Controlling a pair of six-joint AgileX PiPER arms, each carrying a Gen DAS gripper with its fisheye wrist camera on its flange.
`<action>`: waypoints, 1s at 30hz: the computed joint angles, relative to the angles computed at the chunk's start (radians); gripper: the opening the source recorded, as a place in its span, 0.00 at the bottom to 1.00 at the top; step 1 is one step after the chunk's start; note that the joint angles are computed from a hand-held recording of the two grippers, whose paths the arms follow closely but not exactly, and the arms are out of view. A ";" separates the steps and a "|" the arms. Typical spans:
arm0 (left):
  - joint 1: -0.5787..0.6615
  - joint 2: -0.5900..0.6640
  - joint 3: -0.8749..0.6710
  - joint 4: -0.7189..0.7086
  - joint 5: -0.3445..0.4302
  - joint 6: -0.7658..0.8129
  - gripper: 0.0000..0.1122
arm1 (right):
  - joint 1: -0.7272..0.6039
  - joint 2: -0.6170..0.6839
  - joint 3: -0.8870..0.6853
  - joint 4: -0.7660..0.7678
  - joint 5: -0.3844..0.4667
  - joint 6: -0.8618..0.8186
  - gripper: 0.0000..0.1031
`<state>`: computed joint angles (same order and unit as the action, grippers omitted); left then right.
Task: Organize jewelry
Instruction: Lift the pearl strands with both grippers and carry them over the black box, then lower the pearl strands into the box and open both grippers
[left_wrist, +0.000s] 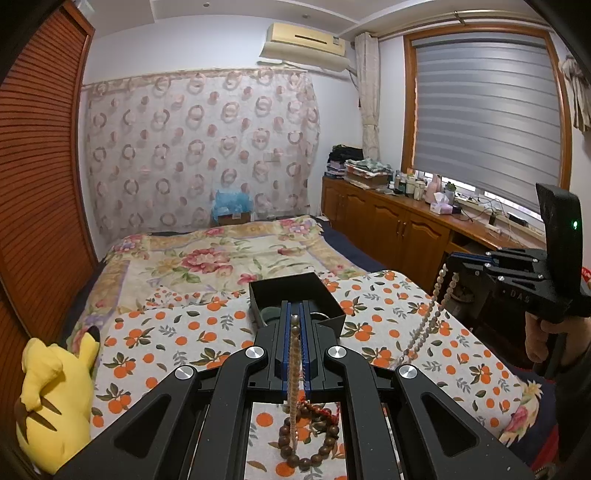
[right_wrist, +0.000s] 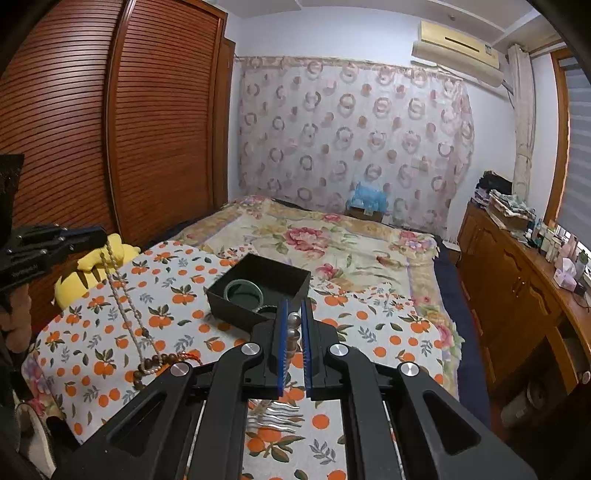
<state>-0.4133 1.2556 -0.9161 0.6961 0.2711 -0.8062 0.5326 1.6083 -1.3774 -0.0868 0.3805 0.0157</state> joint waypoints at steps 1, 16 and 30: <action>-0.006 0.004 -0.001 0.017 0.002 -0.018 0.04 | 0.001 -0.002 -0.003 0.006 0.002 -0.005 0.08; -0.024 0.015 -0.009 0.105 0.006 -0.104 0.04 | 0.051 -0.005 -0.120 -0.068 0.062 0.029 0.08; 0.014 0.114 -0.234 -0.149 0.017 0.226 0.04 | 0.028 0.124 -0.347 0.034 0.126 -0.094 0.08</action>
<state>-0.3997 1.3697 -1.1500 0.5471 0.2881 -0.5806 0.5602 1.7326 -1.7243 -0.0532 0.5068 -0.0787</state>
